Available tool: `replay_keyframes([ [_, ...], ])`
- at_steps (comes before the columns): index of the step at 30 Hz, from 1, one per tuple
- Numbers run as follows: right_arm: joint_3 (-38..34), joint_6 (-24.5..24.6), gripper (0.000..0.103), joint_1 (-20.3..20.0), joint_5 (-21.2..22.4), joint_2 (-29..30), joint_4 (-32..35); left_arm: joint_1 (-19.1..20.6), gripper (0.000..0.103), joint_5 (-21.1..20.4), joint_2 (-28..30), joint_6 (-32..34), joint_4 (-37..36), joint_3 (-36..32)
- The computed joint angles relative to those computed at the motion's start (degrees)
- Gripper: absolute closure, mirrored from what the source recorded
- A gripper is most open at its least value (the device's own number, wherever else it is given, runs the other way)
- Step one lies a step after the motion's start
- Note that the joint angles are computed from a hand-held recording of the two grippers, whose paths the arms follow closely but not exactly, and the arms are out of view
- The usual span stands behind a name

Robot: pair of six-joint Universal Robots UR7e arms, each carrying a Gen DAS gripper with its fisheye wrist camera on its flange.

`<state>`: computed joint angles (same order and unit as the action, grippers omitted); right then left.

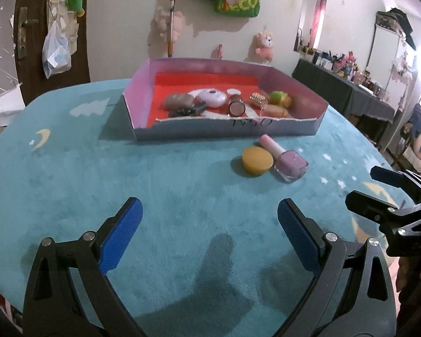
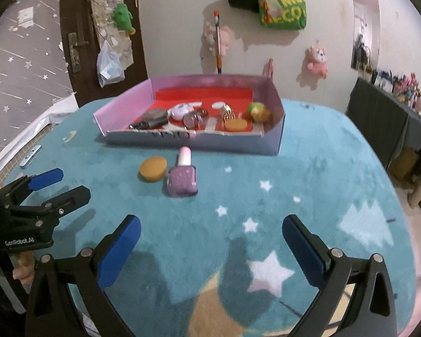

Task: Organize rigid objects
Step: 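Move both open tools toward the yellow sponge and pink nail polish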

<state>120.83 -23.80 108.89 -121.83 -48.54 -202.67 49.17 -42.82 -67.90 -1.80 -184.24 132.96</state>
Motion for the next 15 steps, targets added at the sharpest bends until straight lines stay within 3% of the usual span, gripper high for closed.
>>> replay_keyframes([
  [15, -1.3, 1.7, 0.0, -2.0, 0.2, 2.0, 2.6, 1.3, 0.005, 0.0, 0.9, -2.0, 3.8, -1.0],
])
